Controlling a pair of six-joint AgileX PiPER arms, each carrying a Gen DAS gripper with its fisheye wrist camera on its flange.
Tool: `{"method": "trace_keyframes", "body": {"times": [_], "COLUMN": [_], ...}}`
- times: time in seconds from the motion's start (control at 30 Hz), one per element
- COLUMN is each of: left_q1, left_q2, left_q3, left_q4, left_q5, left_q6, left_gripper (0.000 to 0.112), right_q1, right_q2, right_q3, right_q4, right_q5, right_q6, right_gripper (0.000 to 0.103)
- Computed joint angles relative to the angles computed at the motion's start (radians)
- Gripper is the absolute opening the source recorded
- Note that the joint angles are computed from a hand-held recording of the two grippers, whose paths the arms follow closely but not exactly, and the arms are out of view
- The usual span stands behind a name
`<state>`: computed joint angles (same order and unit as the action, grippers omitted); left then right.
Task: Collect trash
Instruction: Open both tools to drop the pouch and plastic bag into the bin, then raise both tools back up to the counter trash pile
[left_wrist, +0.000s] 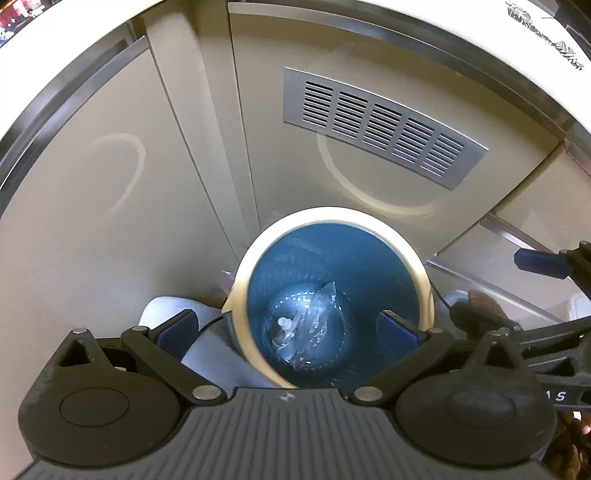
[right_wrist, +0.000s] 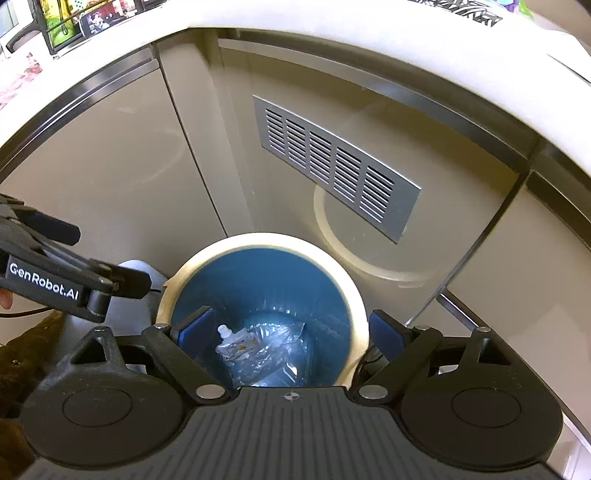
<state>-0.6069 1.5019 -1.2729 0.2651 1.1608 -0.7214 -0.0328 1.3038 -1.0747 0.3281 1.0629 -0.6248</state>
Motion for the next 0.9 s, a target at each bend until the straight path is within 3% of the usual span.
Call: {"method": "trace_keyframes", "body": {"times": [0.9], "left_q1": [-0.01], "left_q2": [-0.012], "left_q3": [0.038], "left_q4": [0.022], "left_q5": [-0.03], "left_q6": [-0.001], "left_gripper": [0.103], "right_q1": [-0.016], "right_q2": [-0.002], "right_q3": [0.023], "right_q4": [0.022], "right_q5": [-0.002], "right_q6": [0.007], "right_gripper": [0.092]}}
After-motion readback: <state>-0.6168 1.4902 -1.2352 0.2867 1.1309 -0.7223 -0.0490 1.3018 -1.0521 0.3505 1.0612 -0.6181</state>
